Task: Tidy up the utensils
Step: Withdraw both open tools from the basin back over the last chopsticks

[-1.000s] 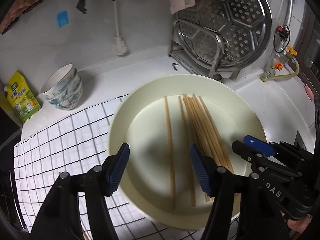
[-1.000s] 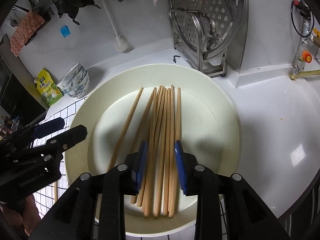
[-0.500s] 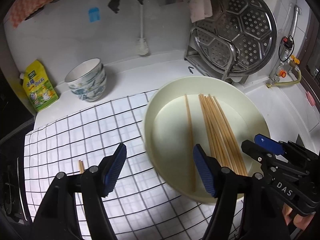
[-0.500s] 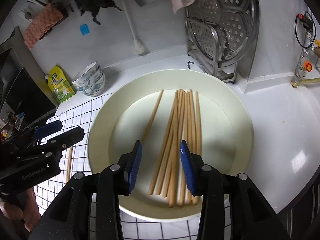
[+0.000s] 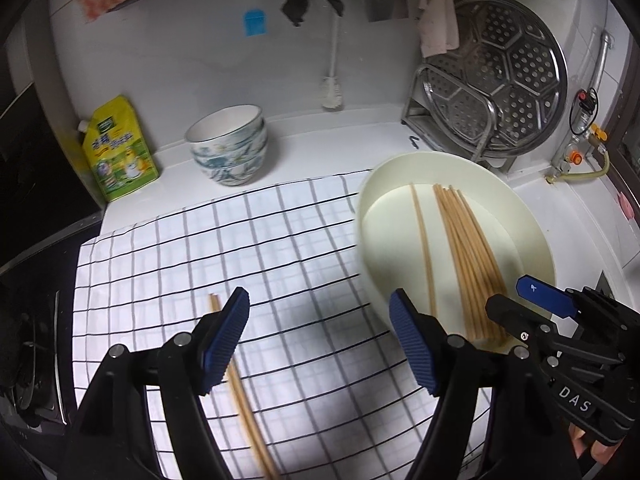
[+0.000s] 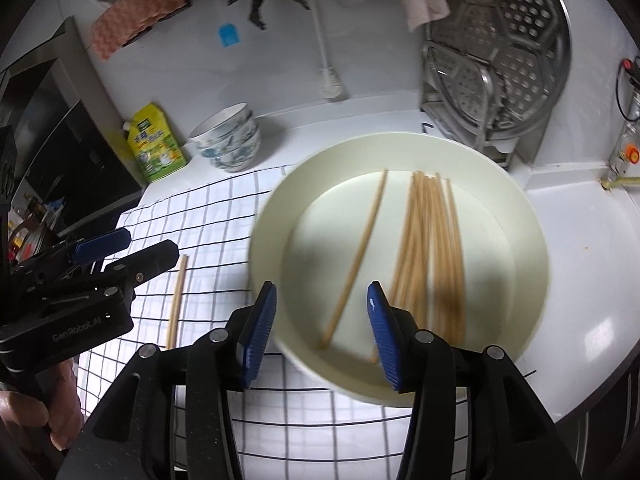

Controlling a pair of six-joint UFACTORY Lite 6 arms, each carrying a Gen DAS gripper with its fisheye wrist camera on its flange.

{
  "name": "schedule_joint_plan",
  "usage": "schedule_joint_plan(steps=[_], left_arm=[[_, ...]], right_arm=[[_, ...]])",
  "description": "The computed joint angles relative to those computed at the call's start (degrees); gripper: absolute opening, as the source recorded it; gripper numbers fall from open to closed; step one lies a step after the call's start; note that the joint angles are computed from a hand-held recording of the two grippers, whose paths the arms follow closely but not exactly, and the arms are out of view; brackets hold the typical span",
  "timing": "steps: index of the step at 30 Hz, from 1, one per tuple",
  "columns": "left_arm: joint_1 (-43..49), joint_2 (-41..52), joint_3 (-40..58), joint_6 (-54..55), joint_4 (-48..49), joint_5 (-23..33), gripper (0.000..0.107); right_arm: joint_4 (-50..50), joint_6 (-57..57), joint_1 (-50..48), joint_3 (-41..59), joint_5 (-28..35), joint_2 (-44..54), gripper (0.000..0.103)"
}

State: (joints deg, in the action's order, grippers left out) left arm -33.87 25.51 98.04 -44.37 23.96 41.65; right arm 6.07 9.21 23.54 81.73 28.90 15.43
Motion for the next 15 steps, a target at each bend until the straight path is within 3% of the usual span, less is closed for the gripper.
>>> schedule_joint_plan(steps=[15], left_arm=[[11.26, -17.04, -26.31, 2.47, -1.79, -7.96, 0.078]], right_arm=[[-5.33, 8.33, 12.96, 11.45, 3.3, 11.2, 0.05]])
